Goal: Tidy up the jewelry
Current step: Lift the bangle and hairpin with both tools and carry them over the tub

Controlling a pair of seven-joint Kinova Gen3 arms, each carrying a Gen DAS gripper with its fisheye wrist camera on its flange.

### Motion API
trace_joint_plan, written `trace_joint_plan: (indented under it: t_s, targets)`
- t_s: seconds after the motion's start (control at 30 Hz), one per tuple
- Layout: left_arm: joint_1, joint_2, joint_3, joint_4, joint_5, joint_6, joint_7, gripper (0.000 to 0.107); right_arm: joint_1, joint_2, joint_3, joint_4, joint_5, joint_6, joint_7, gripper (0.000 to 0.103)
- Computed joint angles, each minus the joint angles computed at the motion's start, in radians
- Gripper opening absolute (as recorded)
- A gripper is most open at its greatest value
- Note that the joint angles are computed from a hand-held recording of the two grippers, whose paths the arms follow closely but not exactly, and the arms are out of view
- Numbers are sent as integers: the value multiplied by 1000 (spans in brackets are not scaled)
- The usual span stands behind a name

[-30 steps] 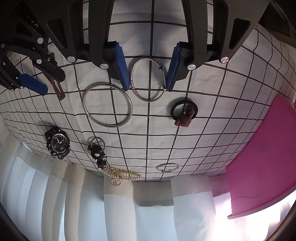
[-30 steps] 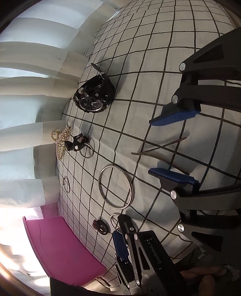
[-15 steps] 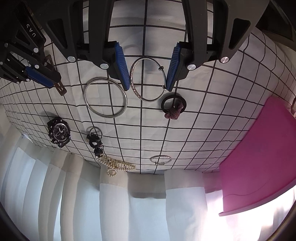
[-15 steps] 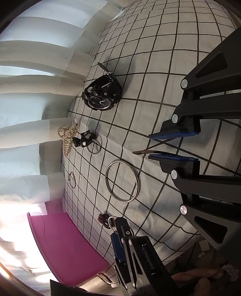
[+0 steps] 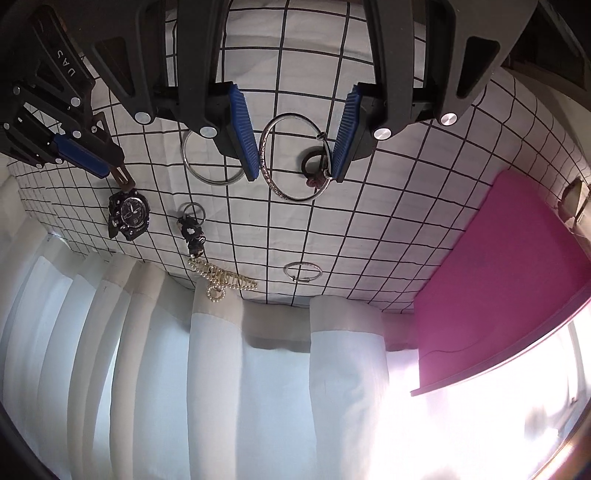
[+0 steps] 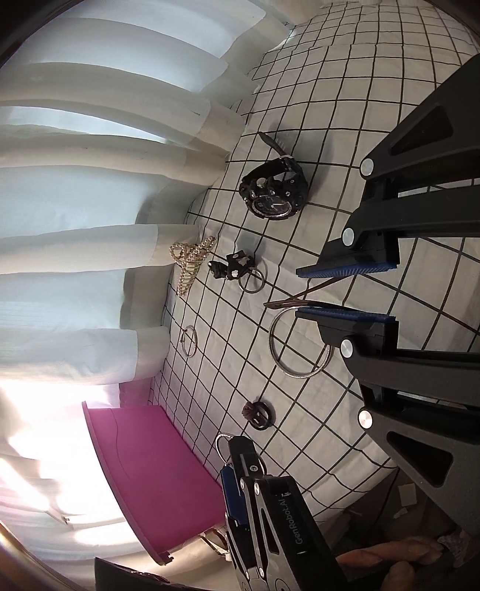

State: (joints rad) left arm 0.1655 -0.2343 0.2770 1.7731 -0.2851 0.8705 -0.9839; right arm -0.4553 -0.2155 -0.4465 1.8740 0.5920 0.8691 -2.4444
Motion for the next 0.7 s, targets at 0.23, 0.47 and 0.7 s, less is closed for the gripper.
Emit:
trace_joint_plan:
  t_s: [0.23, 0.47, 0.7]
  targets:
    - [-42, -43, -1, -110, -26, 111, 12, 40, -20, 13, 7, -123, -9, 2, 117, 16]
    - [-109, -87, -55, -207, -19, 183, -47, 40, -69, 100, -10, -291, 54, -4, 188, 16]
    - [-157, -88, -195, -306, 72, 190, -223, 40, -202, 254, 5, -528, 163, 48, 204, 16]
